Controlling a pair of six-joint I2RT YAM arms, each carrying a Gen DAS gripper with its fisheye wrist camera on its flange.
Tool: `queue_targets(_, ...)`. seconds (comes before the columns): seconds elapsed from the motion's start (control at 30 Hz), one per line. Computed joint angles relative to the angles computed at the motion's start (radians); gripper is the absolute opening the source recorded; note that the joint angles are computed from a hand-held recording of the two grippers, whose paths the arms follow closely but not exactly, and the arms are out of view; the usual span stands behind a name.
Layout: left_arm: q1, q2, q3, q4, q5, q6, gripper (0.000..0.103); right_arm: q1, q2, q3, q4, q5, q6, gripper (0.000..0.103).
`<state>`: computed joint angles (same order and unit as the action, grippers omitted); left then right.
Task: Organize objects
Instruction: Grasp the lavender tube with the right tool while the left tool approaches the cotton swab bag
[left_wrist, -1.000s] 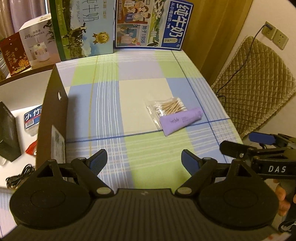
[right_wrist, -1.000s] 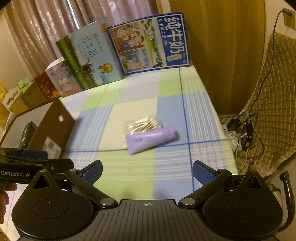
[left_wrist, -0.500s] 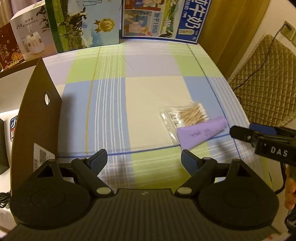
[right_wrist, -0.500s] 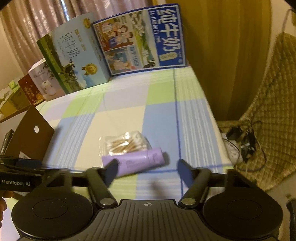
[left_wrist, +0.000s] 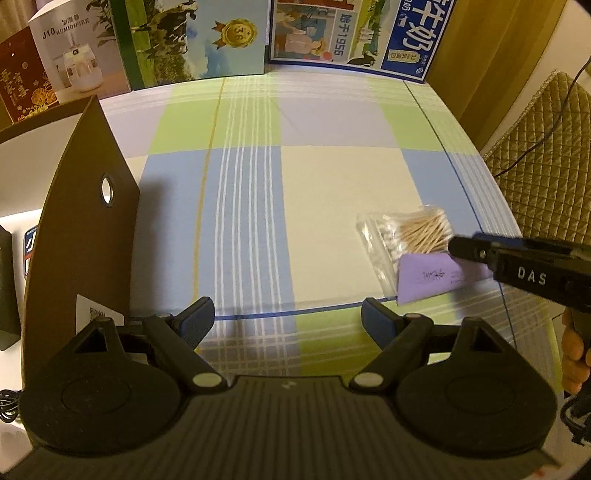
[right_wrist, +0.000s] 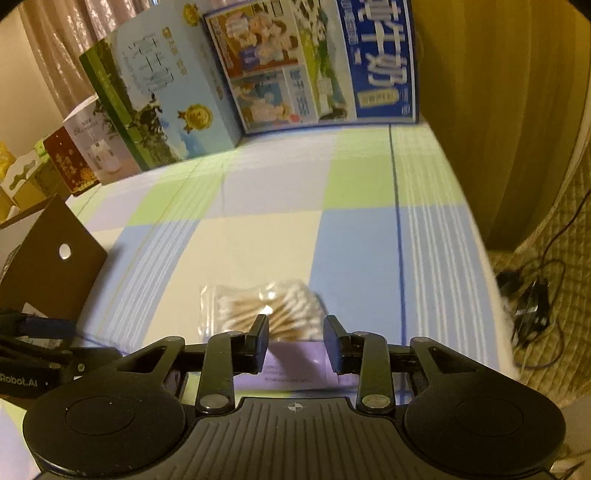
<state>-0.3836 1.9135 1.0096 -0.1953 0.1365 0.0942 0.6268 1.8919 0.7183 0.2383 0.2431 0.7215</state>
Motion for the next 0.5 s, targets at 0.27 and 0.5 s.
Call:
queue_targets(0.27, 0.011, 0.000, -0.019, 0.006, 0.004, 0.015, 0.084, 0.083, -0.081, -0.112, -0.013, -0.036, 0.095, 0.034)
queue_targets(0.5, 0.013, -0.004, -0.036, 0.010, 0.006, 0.032, 0.084, 0.187, -0.042, -0.047, -0.101, 0.096, 0.000, 0.054)
